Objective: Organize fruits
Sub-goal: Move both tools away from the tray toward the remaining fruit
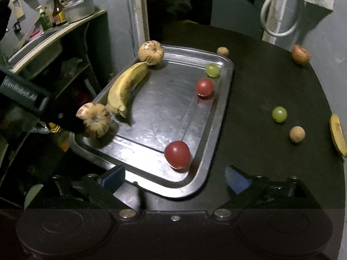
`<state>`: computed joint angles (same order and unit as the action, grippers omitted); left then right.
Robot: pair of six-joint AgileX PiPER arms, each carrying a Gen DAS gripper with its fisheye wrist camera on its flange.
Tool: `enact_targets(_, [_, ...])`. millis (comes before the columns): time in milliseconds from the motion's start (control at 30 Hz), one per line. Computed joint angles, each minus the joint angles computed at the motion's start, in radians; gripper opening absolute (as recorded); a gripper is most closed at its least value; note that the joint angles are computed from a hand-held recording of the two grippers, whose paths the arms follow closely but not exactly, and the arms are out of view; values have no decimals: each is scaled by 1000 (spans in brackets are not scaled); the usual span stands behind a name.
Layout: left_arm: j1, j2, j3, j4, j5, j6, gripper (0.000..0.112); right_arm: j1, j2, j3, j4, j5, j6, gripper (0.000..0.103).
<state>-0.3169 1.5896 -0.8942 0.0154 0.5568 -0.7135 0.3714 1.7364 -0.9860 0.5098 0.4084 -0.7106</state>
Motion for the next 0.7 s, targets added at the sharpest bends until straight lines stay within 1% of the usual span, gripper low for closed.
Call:
enact_targets(133, [7,-3,-21,-7,78,32,99,-20,-15,16,-14,-12,47,102])
enact_targets(200, [3,-6,-32,11,111,22,100,-32,-22,27,-24,-17,76,102])
enact_targets(267, [-8,4,-60,35,161,15,101,-43,-27,36,-43,-24,111,102])
enact_targets(467, [-54,67,-169,61,302,70,101,-95,-46,72,-147,-60,284,102])
enact_targets(533, [-76,92,-210,77,337,82,101,-114,-57,91,-220,-89,379,102])
enact_targets(633, [-101,123,-268,100,380,95,101,-127,-79,132,-448,-155,624,102])
enact_targets(700, [-117,142,-308,110,400,104,102,-145,-91,156,-571,-191,760,102])
